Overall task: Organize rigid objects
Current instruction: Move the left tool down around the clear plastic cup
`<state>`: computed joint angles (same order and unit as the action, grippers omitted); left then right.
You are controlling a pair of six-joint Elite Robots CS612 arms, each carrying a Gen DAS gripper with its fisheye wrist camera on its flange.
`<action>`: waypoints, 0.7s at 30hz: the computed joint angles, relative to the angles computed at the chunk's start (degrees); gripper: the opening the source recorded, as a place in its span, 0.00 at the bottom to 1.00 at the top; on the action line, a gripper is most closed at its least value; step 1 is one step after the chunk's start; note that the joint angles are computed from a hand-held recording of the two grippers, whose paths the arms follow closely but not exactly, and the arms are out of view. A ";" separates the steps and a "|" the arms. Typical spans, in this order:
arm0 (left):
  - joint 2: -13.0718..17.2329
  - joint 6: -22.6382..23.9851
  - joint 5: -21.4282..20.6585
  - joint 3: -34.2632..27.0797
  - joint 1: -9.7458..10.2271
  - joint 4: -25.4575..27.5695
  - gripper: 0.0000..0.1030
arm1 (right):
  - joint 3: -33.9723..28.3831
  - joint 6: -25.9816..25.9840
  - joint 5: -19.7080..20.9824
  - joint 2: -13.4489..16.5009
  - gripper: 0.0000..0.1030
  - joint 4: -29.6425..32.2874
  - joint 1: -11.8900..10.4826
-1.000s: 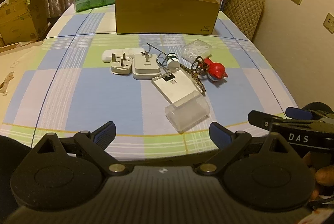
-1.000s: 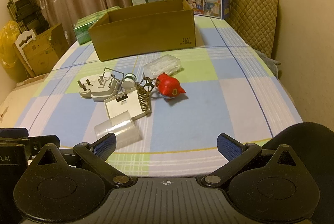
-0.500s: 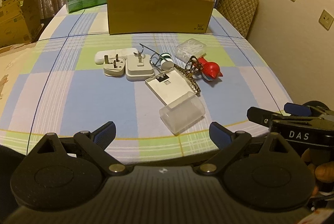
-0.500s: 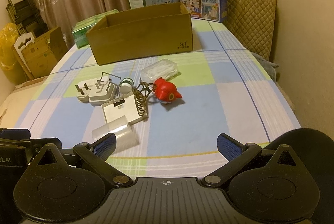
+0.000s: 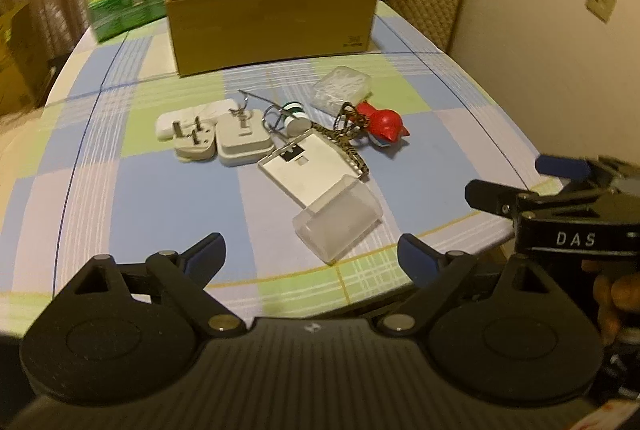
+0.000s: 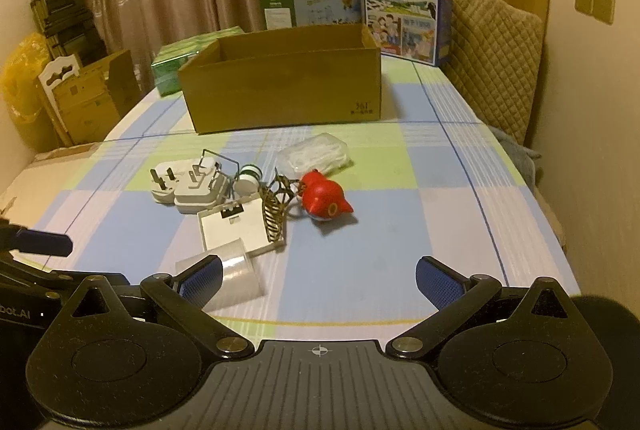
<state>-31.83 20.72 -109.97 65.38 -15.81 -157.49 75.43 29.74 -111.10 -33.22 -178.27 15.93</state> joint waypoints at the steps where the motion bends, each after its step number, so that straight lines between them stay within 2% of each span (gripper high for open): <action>1: 0.18 1.02 0.03 -0.40 -0.05 0.31 0.87 | -0.09 -0.43 0.22 0.06 0.98 -0.12 -0.11; 5: 1.06 5.40 -0.23 -2.38 -0.19 2.05 0.87 | -0.39 -2.71 1.39 0.32 0.98 -0.96 -0.71; 10: 2.36 13.23 -0.55 -4.95 -0.55 5.35 0.85 | -0.83 -5.23 2.98 0.73 0.98 -1.19 -1.65; 21: 6.98 31.85 -0.76 -11.53 -1.90 12.47 0.73 | -2.65 -8.25 7.65 2.19 0.98 -0.21 -3.49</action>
